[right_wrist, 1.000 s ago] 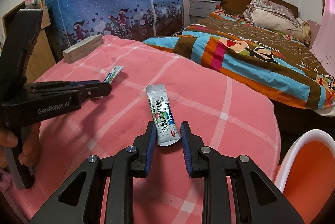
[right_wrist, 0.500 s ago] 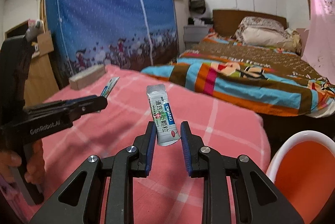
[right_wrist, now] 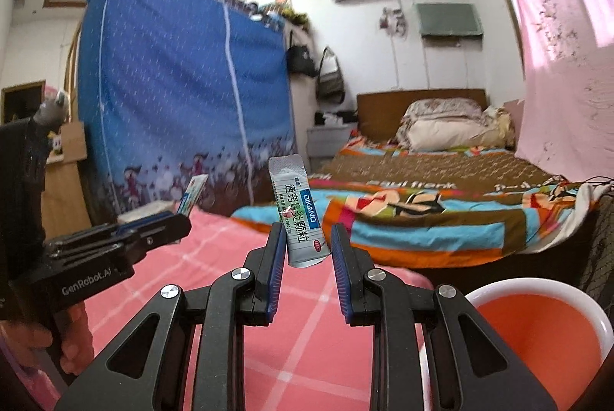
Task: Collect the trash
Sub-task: 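Lift both toothpaste tubes and carry them over the orange bucket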
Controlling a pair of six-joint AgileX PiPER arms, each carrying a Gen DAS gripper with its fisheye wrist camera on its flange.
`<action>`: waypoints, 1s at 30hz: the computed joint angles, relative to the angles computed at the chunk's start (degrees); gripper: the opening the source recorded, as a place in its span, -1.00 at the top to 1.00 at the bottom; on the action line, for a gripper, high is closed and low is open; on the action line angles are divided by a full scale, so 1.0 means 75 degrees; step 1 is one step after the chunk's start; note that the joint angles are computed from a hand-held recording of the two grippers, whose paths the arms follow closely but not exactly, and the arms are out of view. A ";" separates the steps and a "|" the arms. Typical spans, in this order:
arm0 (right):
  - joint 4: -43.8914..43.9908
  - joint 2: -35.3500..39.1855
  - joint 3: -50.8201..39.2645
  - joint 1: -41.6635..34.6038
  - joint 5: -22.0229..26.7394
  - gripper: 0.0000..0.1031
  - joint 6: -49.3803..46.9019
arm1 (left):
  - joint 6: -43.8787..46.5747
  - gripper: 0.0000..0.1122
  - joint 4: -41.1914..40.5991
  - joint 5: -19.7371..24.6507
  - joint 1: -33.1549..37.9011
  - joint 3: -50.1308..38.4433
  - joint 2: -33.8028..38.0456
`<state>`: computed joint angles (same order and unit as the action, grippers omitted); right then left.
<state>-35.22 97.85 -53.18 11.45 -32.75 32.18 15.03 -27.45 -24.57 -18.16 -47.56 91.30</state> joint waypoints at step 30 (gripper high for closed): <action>0.0813 -0.0888 0.2197 -0.2381 -0.2051 0.57 -0.0550 | 0.1129 0.55 -0.0432 -0.0432 -0.2234 -0.1062 0.0862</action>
<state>-29.12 91.20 -36.70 -6.41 -48.14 28.06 23.50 -30.69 -27.82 -34.91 -55.53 97.76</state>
